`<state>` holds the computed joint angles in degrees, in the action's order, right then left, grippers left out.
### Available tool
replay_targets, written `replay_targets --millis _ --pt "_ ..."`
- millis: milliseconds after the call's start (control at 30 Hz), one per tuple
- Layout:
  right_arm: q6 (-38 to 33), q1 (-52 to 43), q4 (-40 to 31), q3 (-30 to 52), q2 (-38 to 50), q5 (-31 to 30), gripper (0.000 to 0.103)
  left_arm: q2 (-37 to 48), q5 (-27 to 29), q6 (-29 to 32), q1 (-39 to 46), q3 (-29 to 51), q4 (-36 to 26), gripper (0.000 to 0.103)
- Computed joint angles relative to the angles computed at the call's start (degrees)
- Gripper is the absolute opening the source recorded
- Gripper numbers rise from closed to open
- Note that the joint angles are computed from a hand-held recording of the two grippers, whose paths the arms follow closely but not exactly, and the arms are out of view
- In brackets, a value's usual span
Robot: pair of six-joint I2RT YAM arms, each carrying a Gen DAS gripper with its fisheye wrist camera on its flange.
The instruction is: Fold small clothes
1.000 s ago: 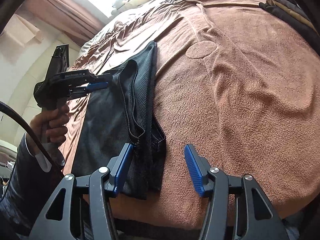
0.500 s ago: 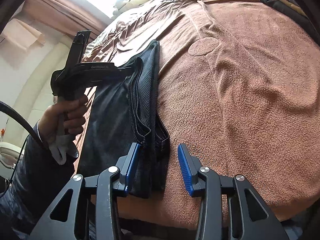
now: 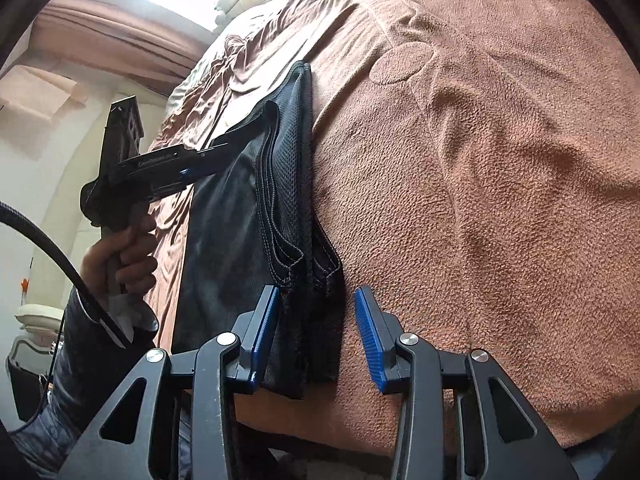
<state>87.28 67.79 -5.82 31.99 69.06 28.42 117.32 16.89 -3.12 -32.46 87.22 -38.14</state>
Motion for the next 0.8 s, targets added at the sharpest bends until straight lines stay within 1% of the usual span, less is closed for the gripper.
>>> replay_targets --millis 233,300,400,467,600,667,800 --pt "-0.28 -2.08 2.44 1.19 3.70 -1.70 0.037 -7.50 2.71 1.62 5.69 -10.32 1.79 0.038" --pt "0.33 -2.48 2.57 1.08 4.03 -1.78 0.027 -9.54 3.53 2.35 7.46 -13.19 2.05 0.038" --pt "1.58 -1.67 1.97 1.26 4.01 -0.96 0.020 -12.34 4.36 3.23 10.16 -17.14 2.13 0.038" --pt "2.26 -0.57 0.90 1.97 4.36 -0.17 0.018 -13.97 5.07 4.39 12.09 -19.61 1.93 0.038" --pt "3.94 0.27 0.28 3.20 5.86 1.23 0.018 -16.88 6.89 7.47 15.40 -23.89 0.70 0.038" --pt "4.38 0.56 0.14 3.56 6.33 1.87 0.016 -18.27 7.36 8.36 16.54 -25.73 -0.01 0.038" --pt "5.82 1.90 -1.25 4.39 6.83 3.20 0.016 -20.47 10.59 10.56 19.62 -29.62 -1.63 0.038"
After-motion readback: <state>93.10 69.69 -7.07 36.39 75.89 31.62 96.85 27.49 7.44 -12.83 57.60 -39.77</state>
